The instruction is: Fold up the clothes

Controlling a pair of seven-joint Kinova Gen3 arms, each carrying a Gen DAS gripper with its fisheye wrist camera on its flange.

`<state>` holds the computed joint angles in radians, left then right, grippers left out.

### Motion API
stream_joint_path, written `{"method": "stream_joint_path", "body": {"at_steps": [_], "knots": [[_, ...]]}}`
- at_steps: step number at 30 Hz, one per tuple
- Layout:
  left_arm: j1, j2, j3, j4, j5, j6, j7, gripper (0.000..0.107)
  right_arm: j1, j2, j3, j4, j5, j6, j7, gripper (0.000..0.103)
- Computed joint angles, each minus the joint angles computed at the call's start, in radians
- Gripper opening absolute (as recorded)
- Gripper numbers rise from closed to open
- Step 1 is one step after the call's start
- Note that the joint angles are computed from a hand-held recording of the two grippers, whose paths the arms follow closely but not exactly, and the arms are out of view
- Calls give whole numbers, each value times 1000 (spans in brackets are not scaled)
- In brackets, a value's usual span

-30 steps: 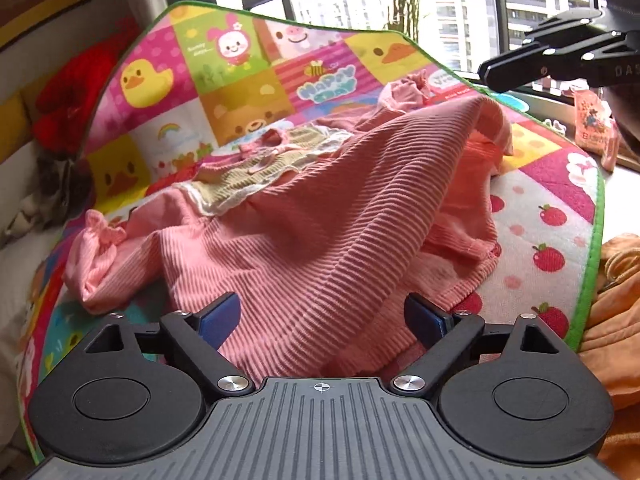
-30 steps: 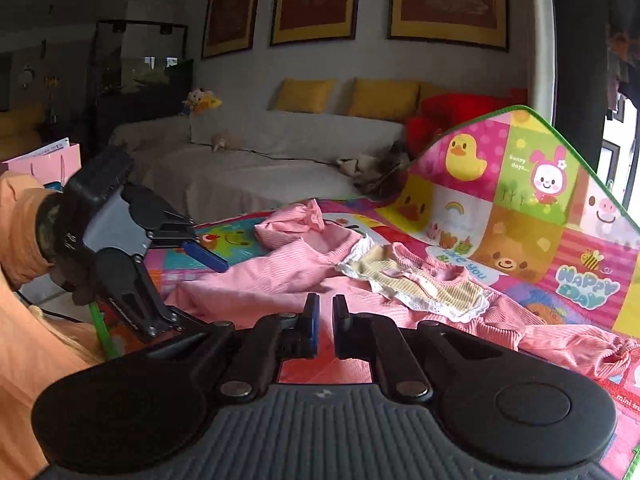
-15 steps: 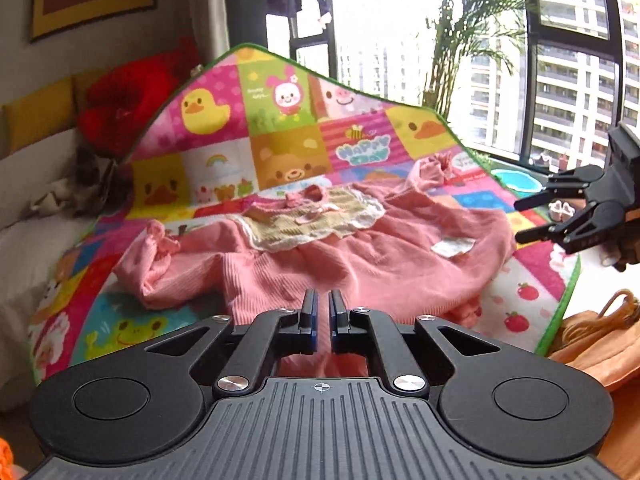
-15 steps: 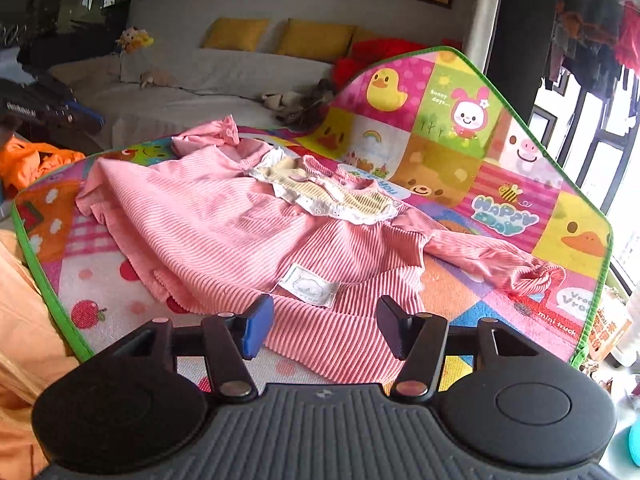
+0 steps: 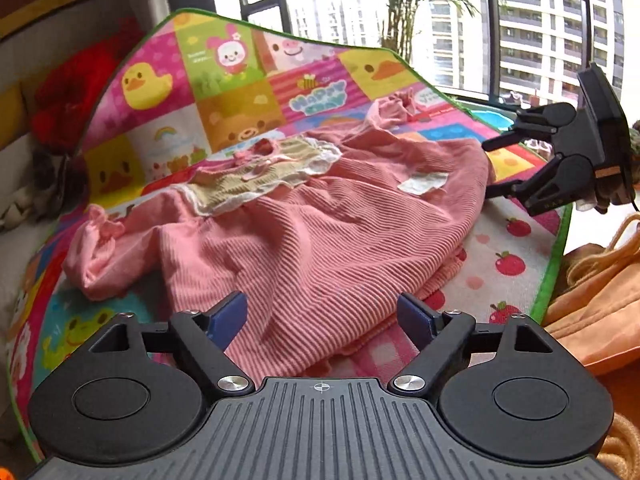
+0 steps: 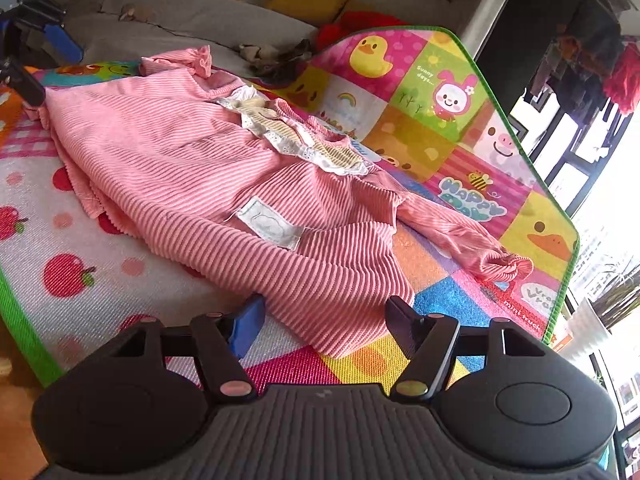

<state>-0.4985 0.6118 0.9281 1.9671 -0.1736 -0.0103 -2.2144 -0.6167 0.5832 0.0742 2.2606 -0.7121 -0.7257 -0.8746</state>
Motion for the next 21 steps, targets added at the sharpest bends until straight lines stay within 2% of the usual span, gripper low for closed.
{"method": "stream_joint_path", "body": {"at_steps": [1, 4, 7, 12, 14, 15, 16, 18, 19, 21], "knots": [[28, 7, -18, -5, -6, -4, -5, 90, 21, -10, -15, -5, 8, 12, -8, 6], [70, 43, -21, -31, -28, 14, -29, 92, 37, -61, -33, 34, 56, -26, -77, 3], [97, 60, -26, -48, -30, 38, -67, 92, 36, -138, -61, 108, 72, -116, -140, 2], [122, 57, -59, -50, 13, 39, -111, 92, 60, -250, -111, 206, 117, -220, -208, 2], [137, 42, -93, -44, 32, 18, -104, 92, 53, -251, -107, 199, 88, -208, -167, 8], [145, 35, -110, -40, 37, 4, -97, 92, 64, -237, -110, 186, 82, -178, -144, 17], [153, 29, -127, -36, 40, -9, -87, 92, 68, -224, -105, 172, 76, -145, -123, 32], [168, 23, -155, -37, 42, -21, -58, 91, 71, -197, -91, 141, 61, -79, -77, 53], [170, 24, -158, -42, 42, -19, -41, 91, 71, -182, -81, 128, 55, -49, -64, 57], [149, 40, -122, -48, 24, -11, -28, 91, 85, -149, -72, 111, 49, -12, -74, 58]]}}
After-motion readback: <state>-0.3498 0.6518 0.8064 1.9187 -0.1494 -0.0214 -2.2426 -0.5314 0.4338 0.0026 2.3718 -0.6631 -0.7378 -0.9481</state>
